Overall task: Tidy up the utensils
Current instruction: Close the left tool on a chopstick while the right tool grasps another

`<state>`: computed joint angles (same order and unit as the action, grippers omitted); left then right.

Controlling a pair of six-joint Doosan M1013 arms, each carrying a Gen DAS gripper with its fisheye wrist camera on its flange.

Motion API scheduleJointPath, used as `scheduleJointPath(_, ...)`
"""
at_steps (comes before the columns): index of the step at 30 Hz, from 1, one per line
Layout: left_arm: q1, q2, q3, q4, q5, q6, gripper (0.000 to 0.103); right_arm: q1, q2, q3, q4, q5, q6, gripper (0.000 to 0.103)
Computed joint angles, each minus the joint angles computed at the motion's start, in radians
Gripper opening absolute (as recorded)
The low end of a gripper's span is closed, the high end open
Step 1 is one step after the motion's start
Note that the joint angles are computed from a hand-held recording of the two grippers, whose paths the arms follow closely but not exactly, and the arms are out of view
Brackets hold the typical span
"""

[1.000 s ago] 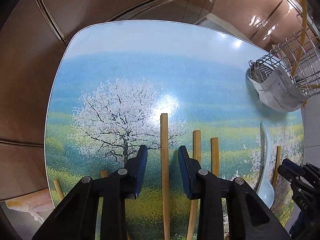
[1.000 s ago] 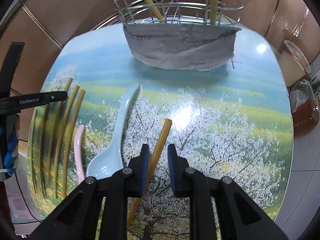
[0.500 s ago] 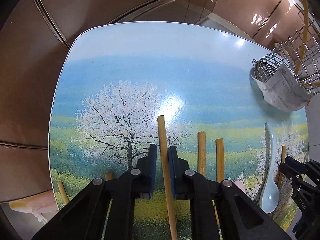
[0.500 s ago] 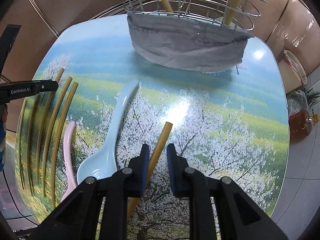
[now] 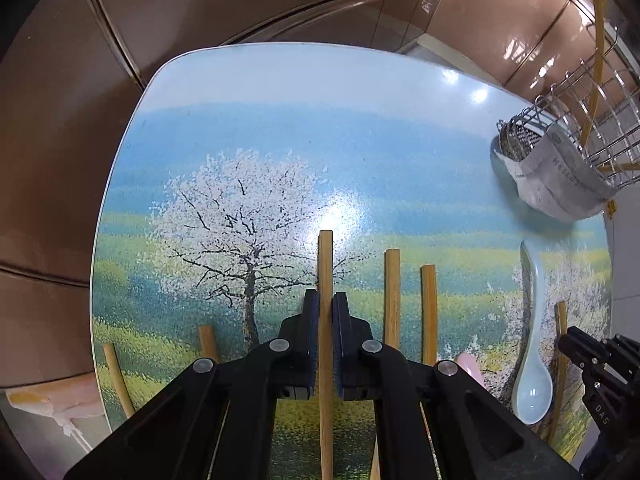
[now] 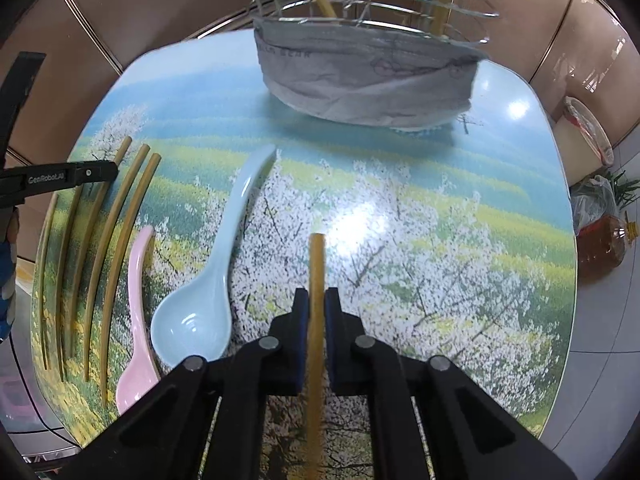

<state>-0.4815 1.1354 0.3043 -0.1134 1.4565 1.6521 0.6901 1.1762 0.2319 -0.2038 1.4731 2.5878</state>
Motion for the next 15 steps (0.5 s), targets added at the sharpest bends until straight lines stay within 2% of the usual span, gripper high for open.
scheduleJointPath(1, 0.002, -0.037, 0.069, -0.004, -0.044, -0.001, 0.006, 0.003, -0.048, 0.089, -0.012, -0.053, 0.016, 0.007)
scheduleJointPath(5, 0.009, -0.124, 0.206, -0.024, -0.154, -0.004, 0.006, 0.025, -0.16, 0.284, -0.085, -0.183, 0.078, 0.007)
scheduleJointPath(8, 0.013, -0.186, 0.301, -0.035, -0.226, 0.005, 0.006, 0.046, -0.22, 0.384, -0.148, -0.258, 0.126, 0.007)
scheduleJointPath(15, 0.035, -0.342, 0.519, -0.124, -0.412, 0.059, 0.006, 0.098, -0.327, 0.539, -0.315, -0.357, 0.266, 0.007)
